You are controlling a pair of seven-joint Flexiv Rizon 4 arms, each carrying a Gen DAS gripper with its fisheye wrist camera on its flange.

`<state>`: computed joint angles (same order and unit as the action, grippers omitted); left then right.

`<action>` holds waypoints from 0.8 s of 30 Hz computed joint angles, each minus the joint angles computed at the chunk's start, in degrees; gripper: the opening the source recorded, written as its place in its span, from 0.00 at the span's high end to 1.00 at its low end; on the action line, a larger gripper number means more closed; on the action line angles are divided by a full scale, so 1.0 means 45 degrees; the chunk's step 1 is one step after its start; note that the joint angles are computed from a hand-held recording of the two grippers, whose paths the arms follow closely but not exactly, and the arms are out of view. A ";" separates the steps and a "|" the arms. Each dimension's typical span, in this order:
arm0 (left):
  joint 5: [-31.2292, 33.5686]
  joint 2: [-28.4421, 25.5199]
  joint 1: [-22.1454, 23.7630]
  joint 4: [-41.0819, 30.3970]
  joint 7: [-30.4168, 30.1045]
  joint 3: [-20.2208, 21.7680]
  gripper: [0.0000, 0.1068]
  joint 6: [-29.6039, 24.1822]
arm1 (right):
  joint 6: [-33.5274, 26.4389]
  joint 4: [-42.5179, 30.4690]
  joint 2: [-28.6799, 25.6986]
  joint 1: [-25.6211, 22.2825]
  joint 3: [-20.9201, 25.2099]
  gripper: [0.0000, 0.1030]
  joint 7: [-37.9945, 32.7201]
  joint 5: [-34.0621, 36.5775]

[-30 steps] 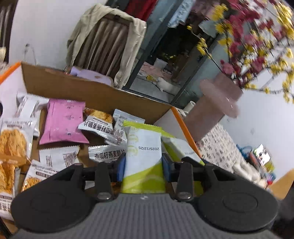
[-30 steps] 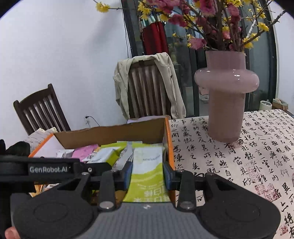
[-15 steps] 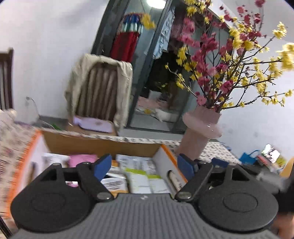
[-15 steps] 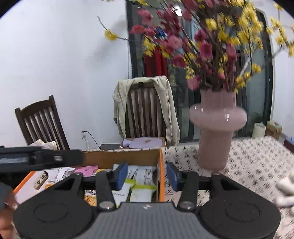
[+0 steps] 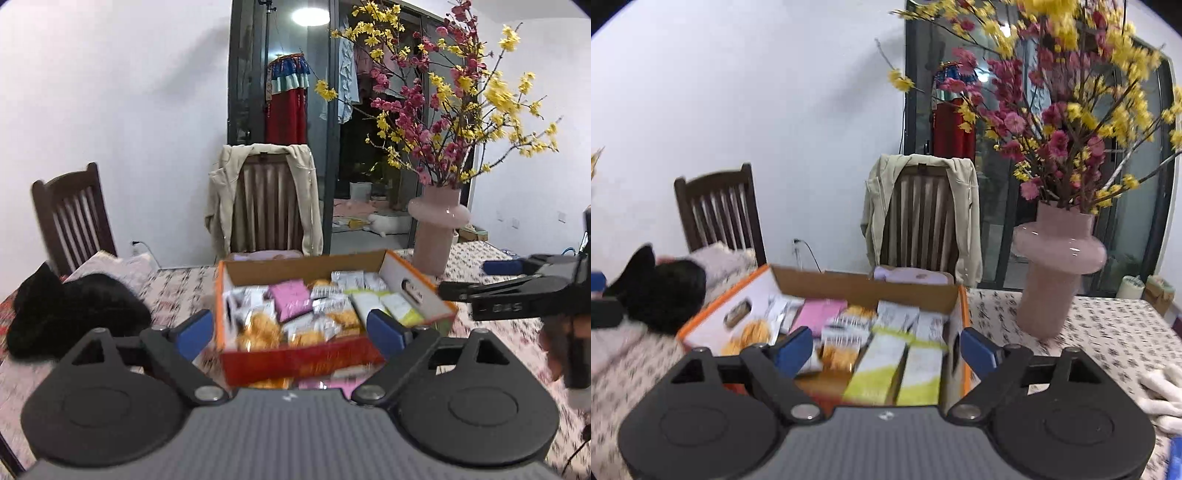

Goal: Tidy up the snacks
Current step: 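Withdraw both grippers from the box toward the remaining packets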

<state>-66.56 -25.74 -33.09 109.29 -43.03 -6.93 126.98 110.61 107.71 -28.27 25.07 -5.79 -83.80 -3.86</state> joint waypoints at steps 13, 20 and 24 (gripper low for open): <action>0.1329 0.2010 -0.1143 0.5170 -0.5084 -0.0491 0.11 0.1785 | 0.1737 0.5621 0.3950 0.2549 -0.0059 0.05 -0.2847 0.4714; -0.0849 0.2697 -0.2171 0.6599 -0.5728 -0.1237 0.11 0.3174 | 0.1968 0.7161 0.5503 0.3158 0.1132 0.05 -0.5146 0.8064; -0.1417 0.3015 -0.2686 0.7253 -0.6160 -0.1618 0.11 0.3689 | 0.2381 0.7876 0.6072 0.3142 0.2084 0.04 -0.5759 0.9490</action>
